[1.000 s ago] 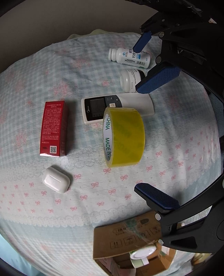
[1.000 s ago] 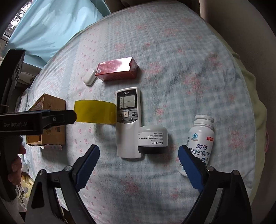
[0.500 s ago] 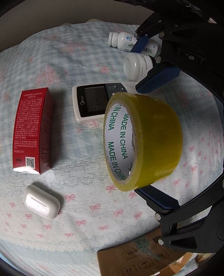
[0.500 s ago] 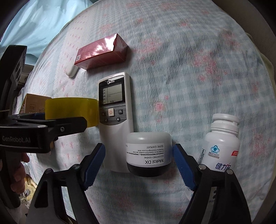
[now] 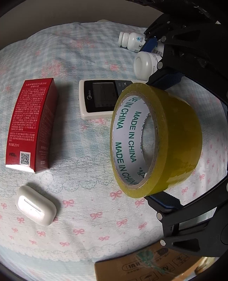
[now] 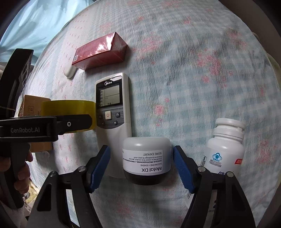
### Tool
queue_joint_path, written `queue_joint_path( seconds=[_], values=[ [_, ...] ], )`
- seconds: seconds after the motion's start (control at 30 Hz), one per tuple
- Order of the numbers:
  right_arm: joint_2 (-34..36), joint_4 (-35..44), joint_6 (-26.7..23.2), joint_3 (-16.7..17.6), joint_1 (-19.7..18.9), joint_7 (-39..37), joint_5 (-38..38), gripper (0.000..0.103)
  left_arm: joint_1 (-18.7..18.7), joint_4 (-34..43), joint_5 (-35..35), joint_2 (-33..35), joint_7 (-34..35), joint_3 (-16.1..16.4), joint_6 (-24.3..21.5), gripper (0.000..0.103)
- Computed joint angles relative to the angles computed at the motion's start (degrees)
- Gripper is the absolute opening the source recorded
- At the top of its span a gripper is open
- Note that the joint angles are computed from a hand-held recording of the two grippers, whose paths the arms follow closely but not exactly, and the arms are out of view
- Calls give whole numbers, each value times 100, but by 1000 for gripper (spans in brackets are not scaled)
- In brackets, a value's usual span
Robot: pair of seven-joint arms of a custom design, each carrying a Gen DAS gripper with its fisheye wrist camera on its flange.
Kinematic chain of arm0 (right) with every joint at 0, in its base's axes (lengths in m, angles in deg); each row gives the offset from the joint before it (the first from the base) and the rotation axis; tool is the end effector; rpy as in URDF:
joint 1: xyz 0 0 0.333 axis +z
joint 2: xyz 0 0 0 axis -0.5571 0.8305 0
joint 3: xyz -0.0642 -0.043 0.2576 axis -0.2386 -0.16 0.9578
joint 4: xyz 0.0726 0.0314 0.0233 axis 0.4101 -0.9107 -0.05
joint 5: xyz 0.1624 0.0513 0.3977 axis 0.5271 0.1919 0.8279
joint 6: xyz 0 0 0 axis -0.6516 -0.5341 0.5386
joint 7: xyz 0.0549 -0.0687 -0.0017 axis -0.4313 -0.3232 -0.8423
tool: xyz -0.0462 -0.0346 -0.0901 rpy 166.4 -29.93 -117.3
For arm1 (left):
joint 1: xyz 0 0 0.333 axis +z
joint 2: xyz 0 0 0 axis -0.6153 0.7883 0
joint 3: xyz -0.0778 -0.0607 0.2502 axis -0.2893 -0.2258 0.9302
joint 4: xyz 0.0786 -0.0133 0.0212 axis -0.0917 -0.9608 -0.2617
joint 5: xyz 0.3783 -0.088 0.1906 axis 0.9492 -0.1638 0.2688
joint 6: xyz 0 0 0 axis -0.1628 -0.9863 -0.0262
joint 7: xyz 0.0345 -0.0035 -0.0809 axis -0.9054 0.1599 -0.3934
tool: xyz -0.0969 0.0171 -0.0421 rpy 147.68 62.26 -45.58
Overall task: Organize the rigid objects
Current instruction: 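Grasp the yellow tape roll with the left tool while the right tool grasps the Metal DX jar, then carry the tape roll and Metal DX jar to the box and release them inside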
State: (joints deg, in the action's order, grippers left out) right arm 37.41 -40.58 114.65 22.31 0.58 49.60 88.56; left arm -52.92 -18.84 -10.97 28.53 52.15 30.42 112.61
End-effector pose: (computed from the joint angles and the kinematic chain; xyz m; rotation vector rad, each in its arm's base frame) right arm 0.4892 0.5085 0.3949 -2.2321 1.8256 0.2834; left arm 0.5394 -0.3318 0.3927 1.9929 -1.9072 0.3150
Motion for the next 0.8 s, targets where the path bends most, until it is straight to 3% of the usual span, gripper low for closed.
queue_joint_path(
  seconds=[0.17,0.8],
  values=[
    [258,405,-486,-59,151,62,-381,53,-12,-48,39,-28,-49,5,52,96],
    [-271,-208,4,-33,5,417,-117,52,35,-718,-117,-717,-135,127,296,96]
  ],
)
